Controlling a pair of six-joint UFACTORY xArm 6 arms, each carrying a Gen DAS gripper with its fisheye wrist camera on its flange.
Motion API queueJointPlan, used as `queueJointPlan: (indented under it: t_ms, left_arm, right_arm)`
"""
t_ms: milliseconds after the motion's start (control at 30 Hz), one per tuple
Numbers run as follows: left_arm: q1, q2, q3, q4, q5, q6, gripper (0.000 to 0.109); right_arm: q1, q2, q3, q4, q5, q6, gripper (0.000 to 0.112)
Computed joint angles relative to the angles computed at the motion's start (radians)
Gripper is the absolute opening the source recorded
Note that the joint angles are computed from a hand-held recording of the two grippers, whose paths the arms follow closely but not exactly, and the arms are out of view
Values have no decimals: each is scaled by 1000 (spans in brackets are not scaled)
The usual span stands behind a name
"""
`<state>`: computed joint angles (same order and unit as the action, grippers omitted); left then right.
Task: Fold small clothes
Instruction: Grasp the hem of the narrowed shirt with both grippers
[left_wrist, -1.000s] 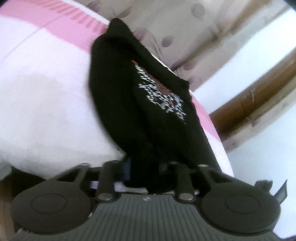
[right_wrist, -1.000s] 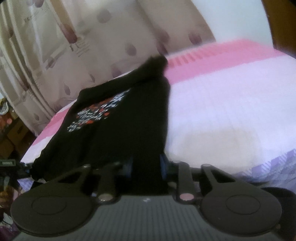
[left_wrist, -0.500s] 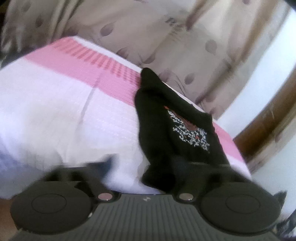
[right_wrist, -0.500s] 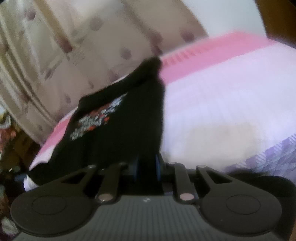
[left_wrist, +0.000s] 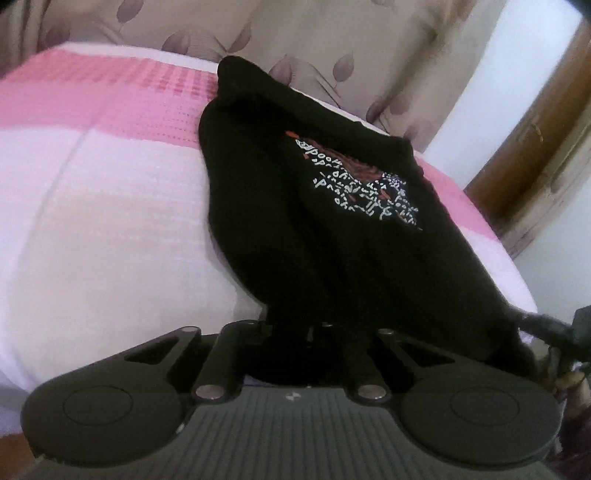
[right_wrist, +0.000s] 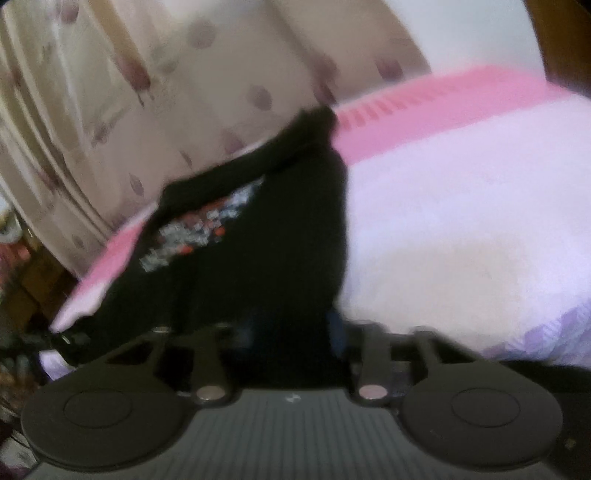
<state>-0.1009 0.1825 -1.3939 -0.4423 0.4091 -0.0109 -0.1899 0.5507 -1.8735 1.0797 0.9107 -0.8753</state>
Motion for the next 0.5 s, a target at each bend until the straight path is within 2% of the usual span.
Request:
queueJointPlan:
  t_ms: [33,100,233,300,367,433,467,500]
  left_arm:
    - [1,-11,14,5,-2,-14,8]
    - [0,-68,79,12,-40,-43,7]
    - [11,-188,196,9,-83,-95,7]
    - [15,-204,210,16,-88,-79,7]
    - [15,-179,176,-76,-71,0,7]
    - [7,-152,151,-36,-63,-7,8]
    - [6,-147,147,-21,-55,-8,11]
    - [5,-139,140,-22,-47,-3,25]
  right_arm:
    - [0,2,-4,-16,3,17,10]
    - [-30,9,-13,41,71,36,9]
    - [-85,-38,60,195,157,15,8]
    - [-94,-49,82,230,171,17,8]
    - [-97,-31,69,230,160,28,8]
    - [-96,-10,50,204,149,57,8]
    - [-101,4,35,202,170,73,9]
    - [-100,5,36,198,166,78,10]
